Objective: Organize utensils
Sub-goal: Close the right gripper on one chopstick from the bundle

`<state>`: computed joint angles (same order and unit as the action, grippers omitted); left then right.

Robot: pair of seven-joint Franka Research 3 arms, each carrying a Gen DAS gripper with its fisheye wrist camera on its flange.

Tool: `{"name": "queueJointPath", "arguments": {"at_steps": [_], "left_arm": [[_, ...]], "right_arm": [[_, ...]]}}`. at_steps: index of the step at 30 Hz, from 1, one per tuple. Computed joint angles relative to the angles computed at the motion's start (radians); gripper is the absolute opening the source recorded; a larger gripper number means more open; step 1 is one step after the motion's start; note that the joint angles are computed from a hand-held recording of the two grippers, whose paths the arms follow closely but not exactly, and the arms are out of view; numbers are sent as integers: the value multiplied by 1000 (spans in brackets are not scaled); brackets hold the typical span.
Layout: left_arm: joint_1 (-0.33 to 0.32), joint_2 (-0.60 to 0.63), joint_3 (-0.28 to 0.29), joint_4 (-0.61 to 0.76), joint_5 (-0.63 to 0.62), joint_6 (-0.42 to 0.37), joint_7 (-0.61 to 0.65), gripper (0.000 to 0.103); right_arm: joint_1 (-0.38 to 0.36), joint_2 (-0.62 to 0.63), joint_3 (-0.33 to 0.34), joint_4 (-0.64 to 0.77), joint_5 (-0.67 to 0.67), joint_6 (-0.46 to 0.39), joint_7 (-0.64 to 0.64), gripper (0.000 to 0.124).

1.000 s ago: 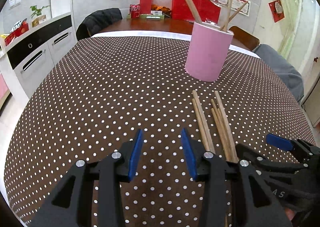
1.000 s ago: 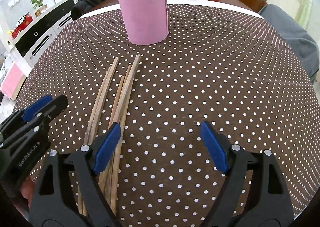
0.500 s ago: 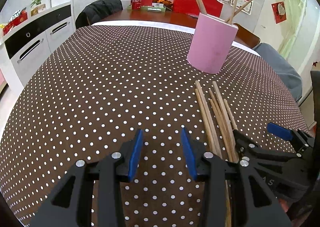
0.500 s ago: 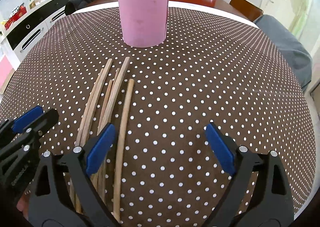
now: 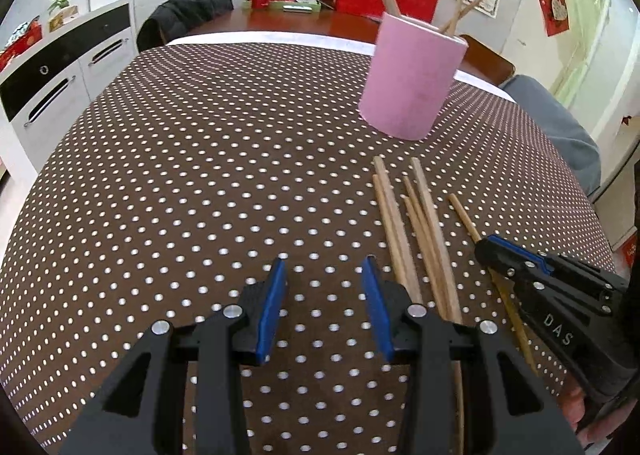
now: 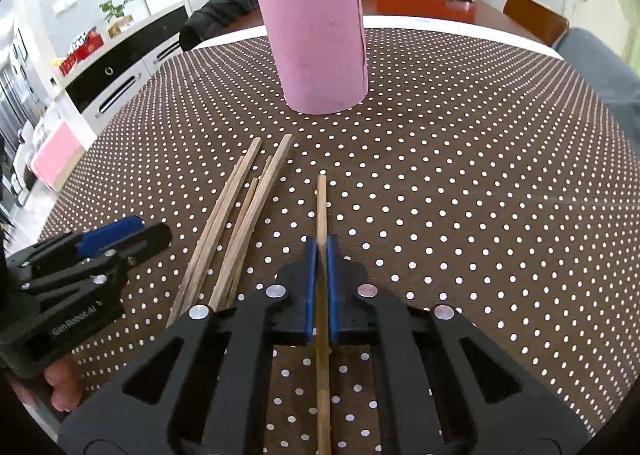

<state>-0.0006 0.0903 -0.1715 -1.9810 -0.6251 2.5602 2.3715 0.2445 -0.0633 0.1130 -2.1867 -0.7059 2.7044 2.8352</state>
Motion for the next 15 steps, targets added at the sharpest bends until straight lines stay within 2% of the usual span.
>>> {"name": "queueJointPath", "arguments": {"at_steps": [5,10,15], "left_arm": [[-8,-2,-6,7,16,-33,0,40],[-25,0,-11,1,64,-1,-22,40],[-32,5,-14,13,96,-17,-52,40]], "right_arm": [[-9,-14,-5,-26,29,61,4,6],[-30,-25,3,-50,59,115,1,6],[-49,-38,16,-77,69,155,12,6]]}}
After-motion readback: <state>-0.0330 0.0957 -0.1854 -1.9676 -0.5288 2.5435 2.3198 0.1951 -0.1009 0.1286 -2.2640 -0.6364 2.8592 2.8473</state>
